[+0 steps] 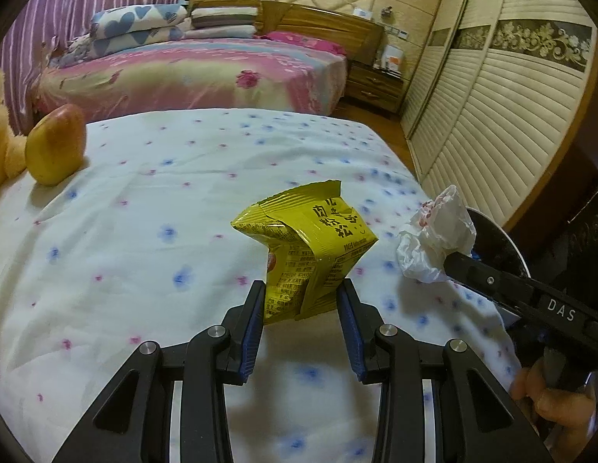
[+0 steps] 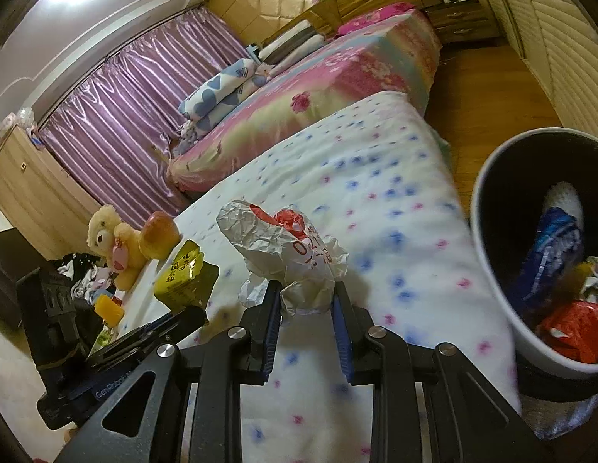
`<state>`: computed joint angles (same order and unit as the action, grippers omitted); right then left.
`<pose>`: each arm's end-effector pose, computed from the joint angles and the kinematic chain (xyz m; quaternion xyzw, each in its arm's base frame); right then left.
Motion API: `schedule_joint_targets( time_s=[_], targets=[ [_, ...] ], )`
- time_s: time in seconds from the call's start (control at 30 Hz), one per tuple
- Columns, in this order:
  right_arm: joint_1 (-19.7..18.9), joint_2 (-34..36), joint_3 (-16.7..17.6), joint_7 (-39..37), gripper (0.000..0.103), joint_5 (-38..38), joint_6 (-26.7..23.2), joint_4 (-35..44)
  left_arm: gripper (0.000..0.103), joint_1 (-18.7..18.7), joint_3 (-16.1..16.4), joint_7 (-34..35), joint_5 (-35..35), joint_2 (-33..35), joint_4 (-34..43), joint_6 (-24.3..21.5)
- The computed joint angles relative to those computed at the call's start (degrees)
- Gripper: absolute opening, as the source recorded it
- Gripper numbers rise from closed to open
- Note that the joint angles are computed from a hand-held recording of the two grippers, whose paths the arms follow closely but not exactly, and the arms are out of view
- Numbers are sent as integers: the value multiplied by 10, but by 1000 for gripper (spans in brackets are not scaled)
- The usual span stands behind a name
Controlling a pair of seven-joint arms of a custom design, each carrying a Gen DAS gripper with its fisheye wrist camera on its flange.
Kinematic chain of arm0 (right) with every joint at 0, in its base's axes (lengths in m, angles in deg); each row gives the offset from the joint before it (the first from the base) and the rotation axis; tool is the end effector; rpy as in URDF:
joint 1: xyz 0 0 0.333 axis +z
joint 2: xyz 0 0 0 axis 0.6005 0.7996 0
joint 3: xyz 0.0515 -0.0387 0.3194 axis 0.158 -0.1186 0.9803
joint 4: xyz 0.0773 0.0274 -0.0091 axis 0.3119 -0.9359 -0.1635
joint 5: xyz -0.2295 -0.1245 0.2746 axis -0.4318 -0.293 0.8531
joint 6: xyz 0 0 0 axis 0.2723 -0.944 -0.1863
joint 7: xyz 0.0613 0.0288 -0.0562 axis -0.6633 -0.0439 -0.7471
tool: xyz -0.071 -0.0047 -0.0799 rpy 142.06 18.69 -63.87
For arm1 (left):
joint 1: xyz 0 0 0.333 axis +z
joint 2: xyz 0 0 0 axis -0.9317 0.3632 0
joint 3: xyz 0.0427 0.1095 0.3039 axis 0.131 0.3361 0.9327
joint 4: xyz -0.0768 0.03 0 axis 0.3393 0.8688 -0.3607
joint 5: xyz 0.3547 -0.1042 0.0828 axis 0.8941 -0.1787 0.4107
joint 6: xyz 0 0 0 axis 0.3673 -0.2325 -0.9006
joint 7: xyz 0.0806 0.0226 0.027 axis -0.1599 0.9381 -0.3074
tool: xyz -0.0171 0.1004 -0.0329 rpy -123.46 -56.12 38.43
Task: Collect trash
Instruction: 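Carry the yellow snack bag and white wrapper over the trash bin with both tools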
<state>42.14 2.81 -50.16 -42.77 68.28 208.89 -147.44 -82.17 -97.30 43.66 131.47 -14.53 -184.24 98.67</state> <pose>0.6109 0.1188 0.4036 -0.7364 0.5264 0.0717 0.4188 0.5318 -0.2461 0.4382 -0.7523 0.5377 -0.3146 0.2144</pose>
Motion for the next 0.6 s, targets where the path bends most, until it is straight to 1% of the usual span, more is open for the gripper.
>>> schedule_joint_targets(
  time_s=[0.2,0.6],
  targets=[
    [-9,-10,-7,-7,26,11,2,-12,36,-12,-5,17,-8,13,22,-9],
    [-27,-22,-25,-17,26,27,9,-28,36,-46,-3,53,-31,46,70,-22]
  ],
)
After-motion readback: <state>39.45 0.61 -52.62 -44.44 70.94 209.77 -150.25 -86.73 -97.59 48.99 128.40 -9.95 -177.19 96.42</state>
